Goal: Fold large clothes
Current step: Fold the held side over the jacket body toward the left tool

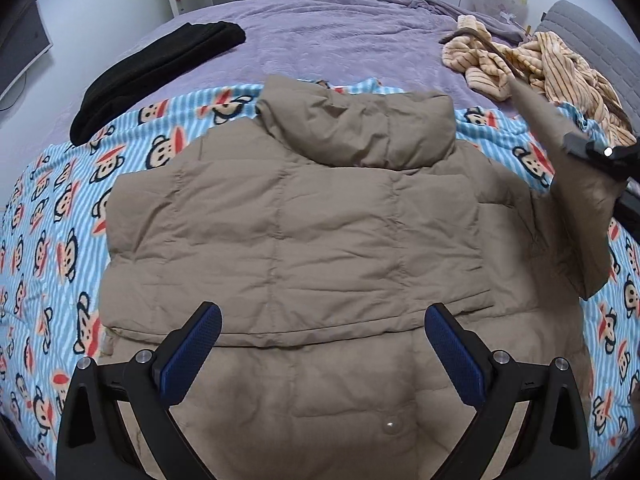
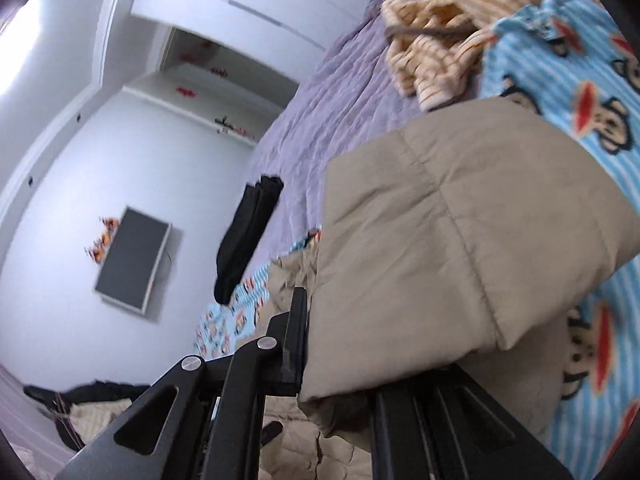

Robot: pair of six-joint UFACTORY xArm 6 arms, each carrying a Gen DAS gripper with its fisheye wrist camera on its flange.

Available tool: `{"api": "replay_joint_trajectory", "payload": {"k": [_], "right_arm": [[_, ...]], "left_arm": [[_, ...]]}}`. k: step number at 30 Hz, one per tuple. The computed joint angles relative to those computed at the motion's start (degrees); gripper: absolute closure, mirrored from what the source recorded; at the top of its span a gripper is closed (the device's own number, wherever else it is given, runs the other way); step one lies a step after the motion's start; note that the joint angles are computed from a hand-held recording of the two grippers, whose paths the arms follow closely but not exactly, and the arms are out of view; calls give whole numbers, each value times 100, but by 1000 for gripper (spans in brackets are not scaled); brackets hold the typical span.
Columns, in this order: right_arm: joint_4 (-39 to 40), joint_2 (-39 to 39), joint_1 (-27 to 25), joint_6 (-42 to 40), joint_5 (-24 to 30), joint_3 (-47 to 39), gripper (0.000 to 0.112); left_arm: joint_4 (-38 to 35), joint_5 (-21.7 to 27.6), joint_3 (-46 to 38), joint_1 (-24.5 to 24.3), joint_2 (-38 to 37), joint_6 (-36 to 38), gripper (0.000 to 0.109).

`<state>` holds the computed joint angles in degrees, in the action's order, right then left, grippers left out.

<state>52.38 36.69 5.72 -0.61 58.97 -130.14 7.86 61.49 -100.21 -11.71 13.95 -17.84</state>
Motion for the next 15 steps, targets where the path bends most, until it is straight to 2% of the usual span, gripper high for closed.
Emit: {"api": "replay_joint_trajectory", "payload": {"k": [5,8,11,14,15], "right_arm": [[-1150,1201,709,672,808,-1552,102],[-1342,1123,864,952,756,-1016,102],[-1460,774,934,1094,442,-175,102],[-1534,930,866,1355,638,-400,101],[-1585,976,860,1454,735,-511,96]], "left_arm": [[-65,-124,140,246,-47,36,7],[-177,-239,193,318,-32,82,7],[-244,-293,75,309,153,122,7],[-534,-270,-179,294,437,242,7],[-665,-268,-261,302,521,273,7]]}}
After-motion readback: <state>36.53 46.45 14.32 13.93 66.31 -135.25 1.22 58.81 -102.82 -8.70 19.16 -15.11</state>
